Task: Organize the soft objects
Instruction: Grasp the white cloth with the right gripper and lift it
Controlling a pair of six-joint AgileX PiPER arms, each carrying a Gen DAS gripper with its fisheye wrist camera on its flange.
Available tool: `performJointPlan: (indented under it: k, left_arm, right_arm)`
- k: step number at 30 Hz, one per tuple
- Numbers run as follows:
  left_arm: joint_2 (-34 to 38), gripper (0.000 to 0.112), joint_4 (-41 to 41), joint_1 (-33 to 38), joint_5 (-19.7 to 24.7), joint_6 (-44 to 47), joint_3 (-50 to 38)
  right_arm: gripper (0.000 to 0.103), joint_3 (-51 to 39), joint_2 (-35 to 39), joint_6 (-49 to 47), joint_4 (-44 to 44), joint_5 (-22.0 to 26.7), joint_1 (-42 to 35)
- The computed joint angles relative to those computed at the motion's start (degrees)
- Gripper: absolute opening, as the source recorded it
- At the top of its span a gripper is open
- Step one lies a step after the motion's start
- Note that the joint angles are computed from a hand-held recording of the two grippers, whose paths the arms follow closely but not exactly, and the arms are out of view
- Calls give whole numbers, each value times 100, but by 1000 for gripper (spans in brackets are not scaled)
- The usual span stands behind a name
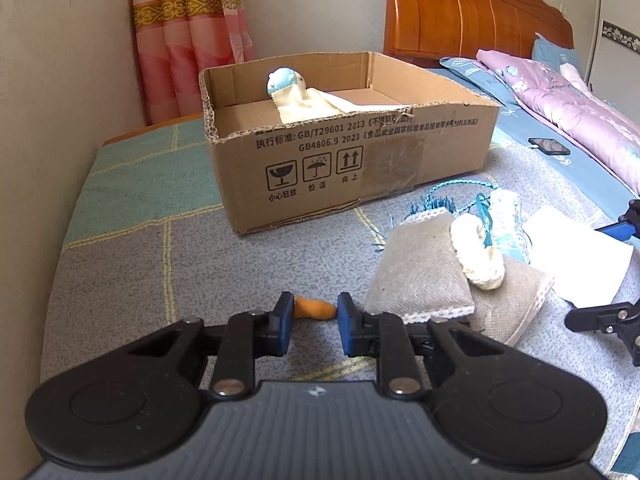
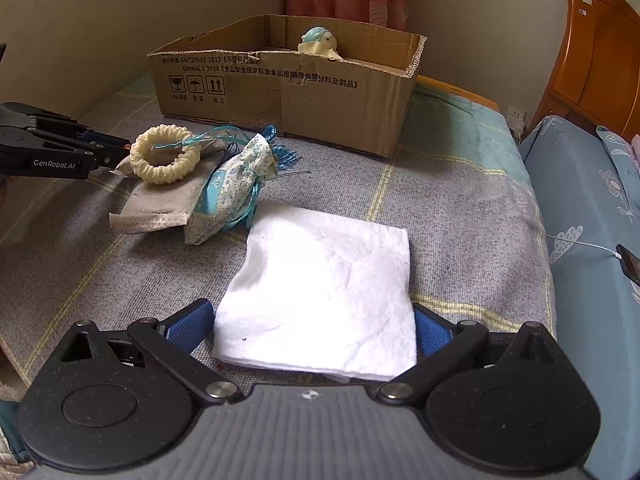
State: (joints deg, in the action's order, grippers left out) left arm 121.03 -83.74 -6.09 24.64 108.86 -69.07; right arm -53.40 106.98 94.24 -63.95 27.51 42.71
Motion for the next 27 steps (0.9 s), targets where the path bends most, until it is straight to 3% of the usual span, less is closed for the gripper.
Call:
performJointPlan:
  k: [4, 8, 15, 18, 27]
  left_arm:
    - [-8, 22, -6, 12, 6, 10, 15]
    - [-10, 22, -21, 25, 24, 33, 21]
    - [-9, 22, -2, 27, 27, 10, 17]
    - [-12, 22, 48, 34, 42, -36, 10]
    - [-13, 21, 148, 69, 79, -166, -8]
  right_arm:
    - [103, -265, 140, -308, 360, 23, -107]
    - [101, -524, 228, -576, 637, 370, -74]
    - [72, -687, 172, -878, 938, 742, 47]
    - [62, -503, -38, -700, 865, 658, 22]
    - [43, -173, -443, -236, 481, 519, -157]
